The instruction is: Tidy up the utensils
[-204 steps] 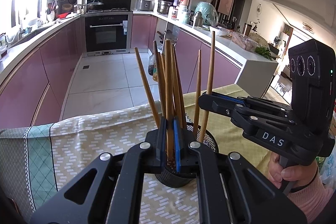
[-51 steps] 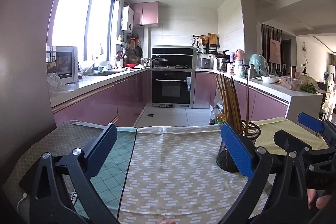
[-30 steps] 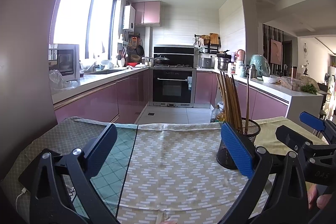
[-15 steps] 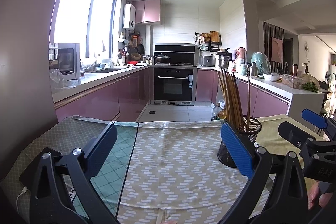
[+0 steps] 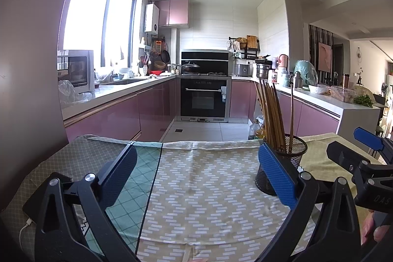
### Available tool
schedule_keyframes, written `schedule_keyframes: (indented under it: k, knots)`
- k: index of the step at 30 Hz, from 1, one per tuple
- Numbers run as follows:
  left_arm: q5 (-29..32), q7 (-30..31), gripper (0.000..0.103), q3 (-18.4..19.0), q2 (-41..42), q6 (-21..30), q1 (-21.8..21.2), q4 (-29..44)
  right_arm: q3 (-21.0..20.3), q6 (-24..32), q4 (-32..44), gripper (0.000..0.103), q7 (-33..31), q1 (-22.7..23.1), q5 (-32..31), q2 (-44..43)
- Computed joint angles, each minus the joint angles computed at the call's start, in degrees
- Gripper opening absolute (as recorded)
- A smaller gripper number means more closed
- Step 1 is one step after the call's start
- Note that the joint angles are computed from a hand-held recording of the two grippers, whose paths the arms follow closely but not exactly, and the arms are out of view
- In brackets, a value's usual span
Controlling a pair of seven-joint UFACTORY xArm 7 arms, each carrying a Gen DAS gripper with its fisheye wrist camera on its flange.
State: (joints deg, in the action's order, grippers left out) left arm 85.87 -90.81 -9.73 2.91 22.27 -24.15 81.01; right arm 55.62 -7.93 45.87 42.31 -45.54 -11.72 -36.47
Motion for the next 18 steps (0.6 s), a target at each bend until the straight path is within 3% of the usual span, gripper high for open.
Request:
schedule_keyframes:
  k: [18]
  knots:
    - [-0.18,0.15,0.097,0.03,-0.15,0.0,0.06,-0.19,0.07,0.04,0.03,0.096,0.05,0.04,0.08,0.08]
